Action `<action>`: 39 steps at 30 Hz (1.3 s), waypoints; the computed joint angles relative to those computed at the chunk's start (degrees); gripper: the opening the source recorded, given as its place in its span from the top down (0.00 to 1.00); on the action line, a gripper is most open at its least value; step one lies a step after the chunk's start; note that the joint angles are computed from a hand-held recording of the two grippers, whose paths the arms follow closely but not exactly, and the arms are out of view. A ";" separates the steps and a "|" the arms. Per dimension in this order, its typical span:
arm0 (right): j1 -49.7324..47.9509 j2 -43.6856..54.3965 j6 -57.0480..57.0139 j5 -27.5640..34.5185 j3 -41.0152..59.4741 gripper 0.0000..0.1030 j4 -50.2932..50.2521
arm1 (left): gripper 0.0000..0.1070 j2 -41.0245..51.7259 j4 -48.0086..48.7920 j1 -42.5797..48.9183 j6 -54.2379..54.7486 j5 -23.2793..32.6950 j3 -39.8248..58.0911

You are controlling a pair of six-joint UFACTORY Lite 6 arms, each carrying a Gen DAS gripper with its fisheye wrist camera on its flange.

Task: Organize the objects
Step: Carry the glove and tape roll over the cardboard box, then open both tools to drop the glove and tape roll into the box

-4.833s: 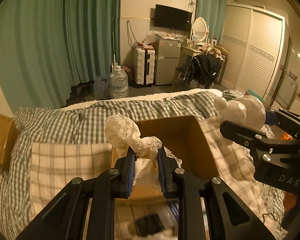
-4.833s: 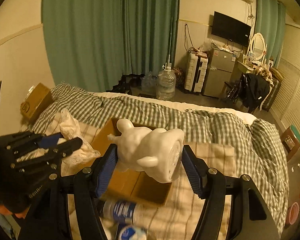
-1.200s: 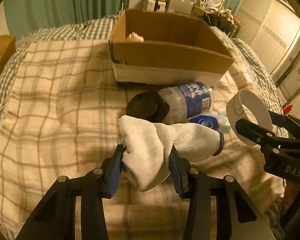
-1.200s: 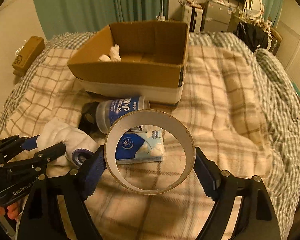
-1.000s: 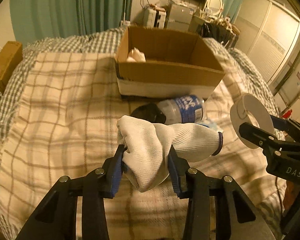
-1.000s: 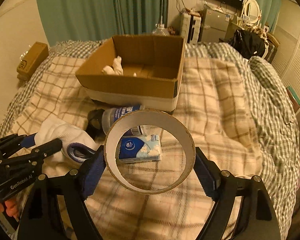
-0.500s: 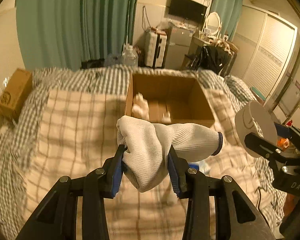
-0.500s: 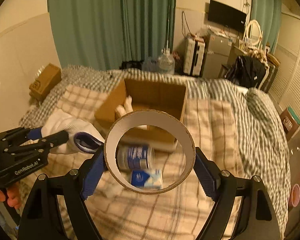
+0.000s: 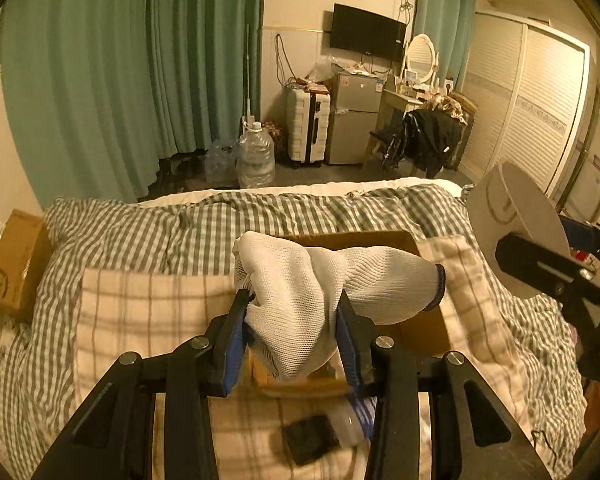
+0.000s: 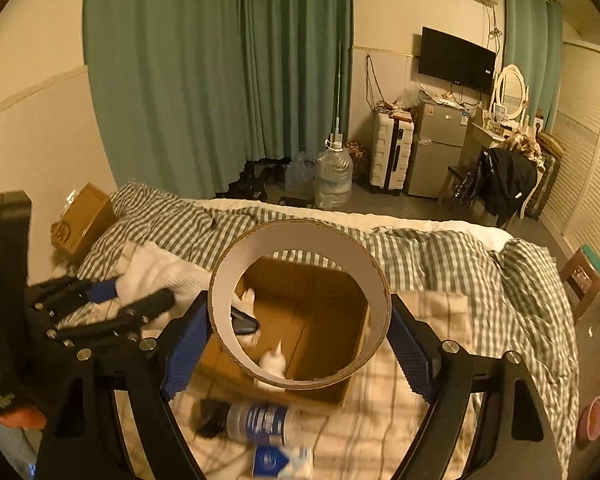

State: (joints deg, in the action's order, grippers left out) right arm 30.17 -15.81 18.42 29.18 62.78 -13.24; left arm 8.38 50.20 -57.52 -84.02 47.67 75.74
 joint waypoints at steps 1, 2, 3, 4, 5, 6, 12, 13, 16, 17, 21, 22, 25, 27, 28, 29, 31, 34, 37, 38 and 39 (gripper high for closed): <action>-1.06 2.26 -1.66 -0.97 1.22 0.20 1.56 | 0.62 1.56 -0.23 1.43 0.85 -1.53 0.85; -2.19 4.71 -3.44 -2.12 2.38 0.20 3.24 | 0.62 3.09 -0.41 2.79 1.50 -3.06 1.62; -3.00 7.07 -4.75 -3.19 3.40 0.20 4.61 | 0.62 4.68 -0.42 3.71 1.71 -4.34 2.33; -3.91 8.85 -6.29 -4.40 3.73 0.20 6.07 | 0.62 6.12 -0.55 5.11 2.31 -6.04 2.81; -4.71 11.13 -7.37 -5.53 4.43 0.20 7.10 | 0.62 7.65 -0.97 6.29 3.06 -7.32 3.61; -5.28 13.39 -8.11 -6.48 5.18 0.20 7.82 | 0.62 9.68 -1.34 7.57 3.52 -8.89 4.40; -8.97 24.28 -16.29 -11.22 8.50 0.20 15.59 | 0.62 18.22 -2.57 11.35 5.42 -14.41 8.37; -9.48 25.38 -17.90 -11.93 8.51 0.20 17.04 | 0.62 19.31 -2.04 11.50 5.07 -15.23 8.66; -10.73 28.46 -23.27 -13.96 8.31 0.20 22.40 | 0.62 21.97 0.11 11.36 3.25 -16.85 9.15; -11.09 29.14 -25.20 -14.87 7.93 0.20 24.52 | 0.61 22.45 0.12 11.46 3.18 -17.58 9.11; -12.37 30.08 -34.67 -15.67 7.38 0.19 34.63 | 0.55 22.77 0.82 11.56 1.78 -19.28 8.46; -12.34 29.85 -33.05 -15.81 7.19 0.19 33.20 | 0.53 22.56 0.57 11.59 1.75 -19.20 8.34; -12.31 27.88 -29.86 -16.62 6.00 0.10 30.42 | 0.37 20.18 -0.21 11.31 1.57 -19.04 6.91; -12.62 24.66 -29.45 -16.29 4.63 0.07 30.42 | 0.22 18.34 0.05 10.82 1.39 -17.41 6.62; -12.59 23.38 -28.59 -15.63 4.44 0.07 29.75 | 0.17 17.17 0.84 10.14 0.61 -15.86 6.33; -12.66 21.70 -26.45 -14.59 4.27 0.07 27.54 | 0.16 15.96 1.22 9.49 0.31 -14.53 5.96; -12.28 17.42 -19.58 -12.68 3.50 0.07 20.20 | 0.14 13.69 -0.13 8.14 1.57 -11.23 6.19; -12.21 10.24 -16.69 -9.08 1.96 0.06 16.71 | 0.11 8.89 -1.20 5.75 2.04 -6.76 5.07; -11.37 2.86 -12.74 -5.16 0.32 0.05 12.51 | 0.07 3.15 0.96 1.57 -0.84 -1.00 2.85; -10.82 0.22 -10.65 -3.45 -0.15 0.04 10.29 | 0.07 1.69 1.21 0.32 -1.16 0.59 2.40; -10.14 -2.52 -8.75 -1.77 -0.79 0.03 8.36 | 0.07 0.04 1.47 -1.09 -1.38 2.52 1.99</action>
